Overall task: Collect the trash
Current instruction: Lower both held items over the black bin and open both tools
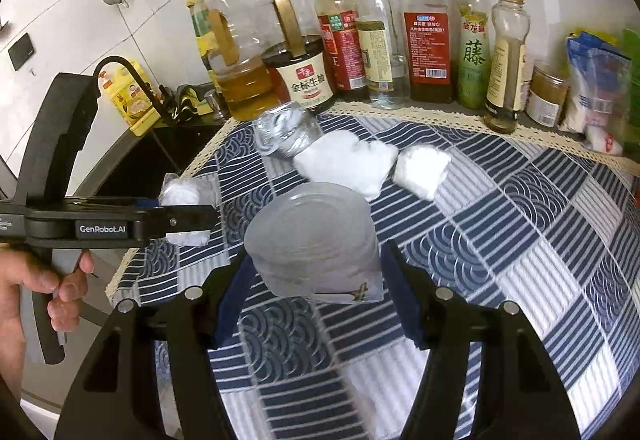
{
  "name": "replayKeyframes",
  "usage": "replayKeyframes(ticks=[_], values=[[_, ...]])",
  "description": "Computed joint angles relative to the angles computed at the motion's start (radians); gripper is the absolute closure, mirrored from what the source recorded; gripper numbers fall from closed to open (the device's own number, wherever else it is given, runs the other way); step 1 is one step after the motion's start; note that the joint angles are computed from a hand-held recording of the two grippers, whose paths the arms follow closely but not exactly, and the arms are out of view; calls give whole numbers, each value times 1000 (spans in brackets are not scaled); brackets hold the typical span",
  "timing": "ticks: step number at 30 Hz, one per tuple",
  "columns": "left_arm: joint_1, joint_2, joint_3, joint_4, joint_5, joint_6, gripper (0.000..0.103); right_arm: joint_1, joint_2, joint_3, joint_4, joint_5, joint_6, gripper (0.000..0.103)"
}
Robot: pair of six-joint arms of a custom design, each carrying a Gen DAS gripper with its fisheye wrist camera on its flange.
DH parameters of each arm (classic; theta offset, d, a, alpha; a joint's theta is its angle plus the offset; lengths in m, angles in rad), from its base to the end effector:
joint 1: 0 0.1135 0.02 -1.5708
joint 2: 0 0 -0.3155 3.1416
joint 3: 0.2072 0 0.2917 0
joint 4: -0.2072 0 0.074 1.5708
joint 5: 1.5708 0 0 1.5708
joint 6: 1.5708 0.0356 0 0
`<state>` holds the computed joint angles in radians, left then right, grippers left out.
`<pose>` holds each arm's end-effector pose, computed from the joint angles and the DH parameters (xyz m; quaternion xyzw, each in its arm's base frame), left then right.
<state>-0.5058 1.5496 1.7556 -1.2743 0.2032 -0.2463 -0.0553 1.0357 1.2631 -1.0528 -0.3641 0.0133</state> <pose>0.2877 -0.1676 0.4506 0.1497 0.9522 -0.1822 0.1940 0.1969 0.0018 0.4289 -0.0345 0.9177 0.1611 0.3616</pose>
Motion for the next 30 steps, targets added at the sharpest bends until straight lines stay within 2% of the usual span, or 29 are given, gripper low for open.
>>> replayKeyframes(ticks=[8, 15, 17, 22, 30], values=[[24, -130, -102, -31, 51, 74, 52, 256, -120, -39, -32, 205, 213, 39], [76, -248, -196, -67, 102, 153, 52, 621, -169, -52, -63, 481, 472, 39], [96, -277, -220, -80, 120, 178, 52, 764, -169, -51, -84, 591, 574, 39], [158, -365, -296, -120, 172, 253, 52, 1040, -147, -52, -143, 779, 802, 39], [288, -473, -407, -209, 248, 392, 52, 1352, -77, -61, -242, 932, 1124, 39]])
